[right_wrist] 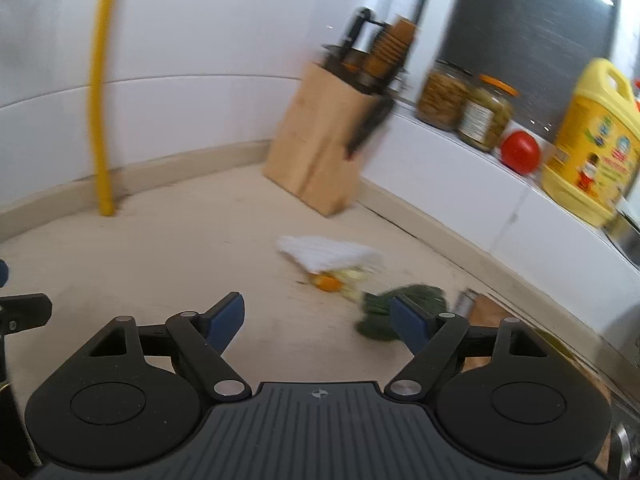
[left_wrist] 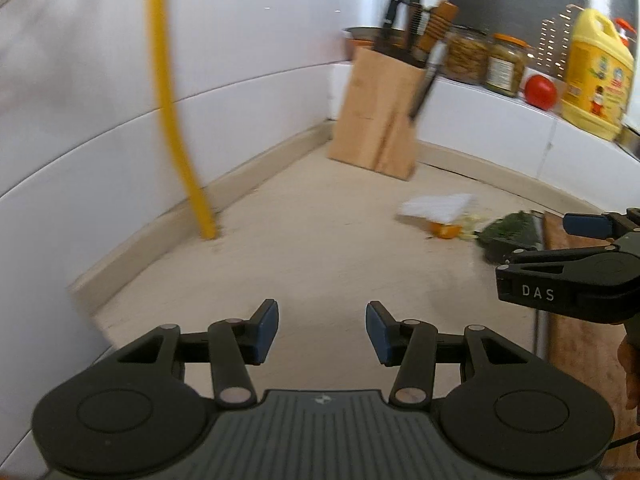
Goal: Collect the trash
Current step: 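Raise both open tools from the bin and swing them over the countertop, then lower the left tool onto the white foam net while the right tool reaches the bok choy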
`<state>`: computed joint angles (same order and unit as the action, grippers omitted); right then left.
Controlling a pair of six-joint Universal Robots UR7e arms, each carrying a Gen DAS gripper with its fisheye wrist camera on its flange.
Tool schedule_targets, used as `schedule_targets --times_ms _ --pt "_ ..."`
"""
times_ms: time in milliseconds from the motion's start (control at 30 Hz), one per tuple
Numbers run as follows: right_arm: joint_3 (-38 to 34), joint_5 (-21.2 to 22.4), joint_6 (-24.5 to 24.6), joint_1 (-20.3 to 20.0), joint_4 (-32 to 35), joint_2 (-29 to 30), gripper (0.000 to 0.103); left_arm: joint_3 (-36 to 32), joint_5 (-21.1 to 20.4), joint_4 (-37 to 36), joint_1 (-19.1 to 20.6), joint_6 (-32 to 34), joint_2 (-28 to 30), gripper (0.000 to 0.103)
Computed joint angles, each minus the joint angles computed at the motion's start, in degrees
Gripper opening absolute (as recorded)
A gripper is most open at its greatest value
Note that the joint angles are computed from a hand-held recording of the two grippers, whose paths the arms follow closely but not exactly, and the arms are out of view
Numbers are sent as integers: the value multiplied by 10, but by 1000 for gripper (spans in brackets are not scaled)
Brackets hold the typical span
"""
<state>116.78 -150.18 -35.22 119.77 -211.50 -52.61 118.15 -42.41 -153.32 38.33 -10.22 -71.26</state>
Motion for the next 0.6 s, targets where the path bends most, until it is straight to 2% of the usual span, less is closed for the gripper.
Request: schedule_targets --times_ms 233,367,600 --pt "15 -1 -6 -34 -10 -32 85 -41 -24 -3 -1 19 55 43" --pt "22 15 0 -57 2 -52 85 -61 -23 -3 0 25 82 43" --pt "22 31 -17 -86 9 -67 85 -88 -33 2 6 33 112 43"
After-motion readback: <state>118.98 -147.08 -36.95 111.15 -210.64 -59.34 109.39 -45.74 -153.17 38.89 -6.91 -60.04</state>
